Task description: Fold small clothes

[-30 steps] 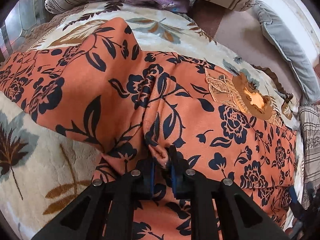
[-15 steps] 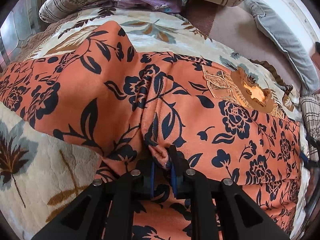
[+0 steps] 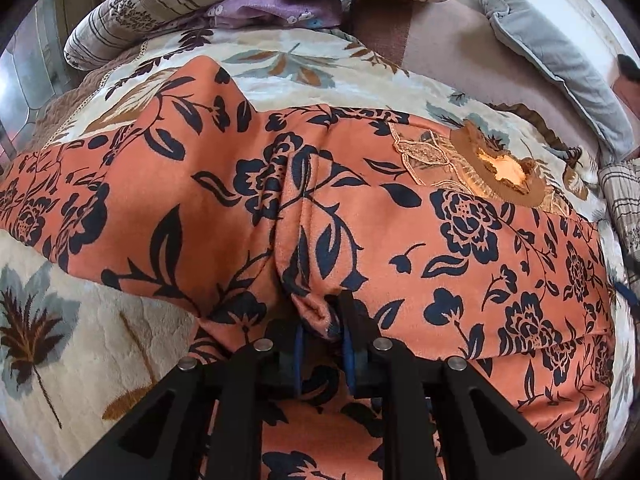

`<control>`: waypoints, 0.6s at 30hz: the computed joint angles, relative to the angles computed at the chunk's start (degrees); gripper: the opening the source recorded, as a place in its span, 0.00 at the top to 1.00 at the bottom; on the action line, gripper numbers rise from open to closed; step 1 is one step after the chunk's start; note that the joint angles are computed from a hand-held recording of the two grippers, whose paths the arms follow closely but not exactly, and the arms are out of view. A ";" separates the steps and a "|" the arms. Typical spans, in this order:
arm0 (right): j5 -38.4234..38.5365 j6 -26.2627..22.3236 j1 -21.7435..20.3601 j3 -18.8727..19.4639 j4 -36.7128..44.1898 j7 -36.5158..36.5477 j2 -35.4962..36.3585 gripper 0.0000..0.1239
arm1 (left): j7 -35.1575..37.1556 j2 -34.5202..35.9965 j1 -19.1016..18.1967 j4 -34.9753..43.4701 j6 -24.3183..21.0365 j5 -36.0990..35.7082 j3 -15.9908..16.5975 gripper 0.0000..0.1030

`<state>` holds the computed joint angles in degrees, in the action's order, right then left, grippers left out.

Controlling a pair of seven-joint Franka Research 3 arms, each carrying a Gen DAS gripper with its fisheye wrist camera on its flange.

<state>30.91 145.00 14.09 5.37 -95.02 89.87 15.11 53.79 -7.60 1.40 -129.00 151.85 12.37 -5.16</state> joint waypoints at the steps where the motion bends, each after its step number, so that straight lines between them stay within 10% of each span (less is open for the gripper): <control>1: -1.07 -2.01 0.46 0.16 -0.43 0.10 -0.54 0.34 | -0.17 -0.02 0.01 0.02 -0.11 0.19 -0.08 0.84; 5: -21.54 -8.55 5.31 -4.07 -0.24 10.00 0.33 0.70 | 2.90 -0.06 -0.54 0.87 -1.70 -2.12 0.41 0.84; 10: -44.16 -2.87 10.45 -6.30 -5.40 29.31 -5.24 0.43 | 8.32 -7.61 -0.55 -3.76 2.26 -7.26 2.23 0.76; 14: -41.67 7.06 9.74 -1.81 -12.07 26.59 -10.31 0.41 | 9.65 -16.50 0.60 -10.98 8.12 -9.35 5.44 0.45; 18: -36.66 13.49 10.88 1.66 -17.60 22.47 -12.36 0.39 | 8.15 -22.34 2.86 -16.58 12.45 -15.85 13.22 0.44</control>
